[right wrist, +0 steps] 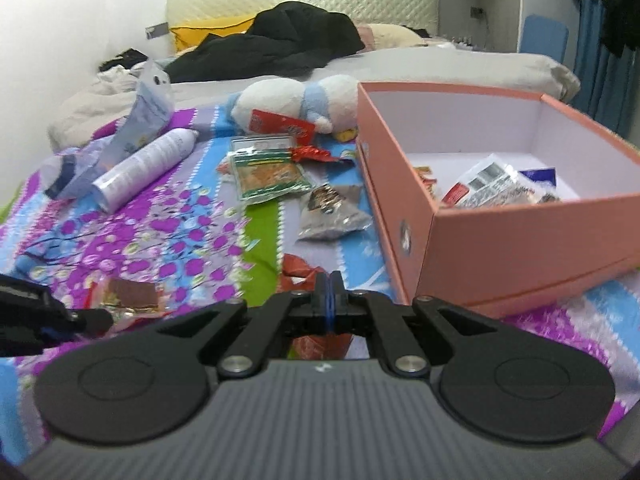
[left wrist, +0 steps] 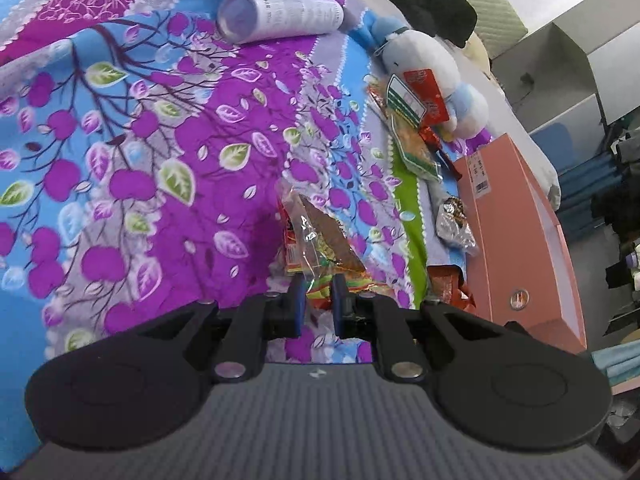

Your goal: Organize snacks

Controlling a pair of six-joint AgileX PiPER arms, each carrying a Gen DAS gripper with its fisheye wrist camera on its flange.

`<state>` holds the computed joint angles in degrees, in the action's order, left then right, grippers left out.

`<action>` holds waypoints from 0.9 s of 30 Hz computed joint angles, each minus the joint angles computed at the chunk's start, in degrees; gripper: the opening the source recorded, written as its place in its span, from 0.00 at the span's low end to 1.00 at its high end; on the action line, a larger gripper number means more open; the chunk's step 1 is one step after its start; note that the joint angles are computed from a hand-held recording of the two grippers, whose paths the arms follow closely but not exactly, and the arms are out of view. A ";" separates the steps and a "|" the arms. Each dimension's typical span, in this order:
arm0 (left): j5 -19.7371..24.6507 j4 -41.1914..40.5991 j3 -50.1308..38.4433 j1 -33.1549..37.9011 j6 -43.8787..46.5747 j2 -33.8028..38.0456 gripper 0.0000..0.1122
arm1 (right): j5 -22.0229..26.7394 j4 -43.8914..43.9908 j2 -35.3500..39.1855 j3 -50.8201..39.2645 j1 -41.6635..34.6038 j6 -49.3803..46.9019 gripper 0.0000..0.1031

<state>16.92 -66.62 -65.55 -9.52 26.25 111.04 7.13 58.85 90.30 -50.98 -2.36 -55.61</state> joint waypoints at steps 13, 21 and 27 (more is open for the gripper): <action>0.41 27.84 -0.65 -2.16 -28.43 -1.21 0.61 | 5.43 10.82 -1.41 4.22 -4.02 -14.68 0.06; 2.09 43.84 -5.78 -4.62 -44.87 0.41 0.86 | 9.79 21.62 1.44 4.08 -6.33 -32.50 0.81; 4.33 53.31 -10.04 -6.16 -55.70 2.81 0.89 | 11.29 17.85 6.23 1.20 -5.72 -32.10 0.81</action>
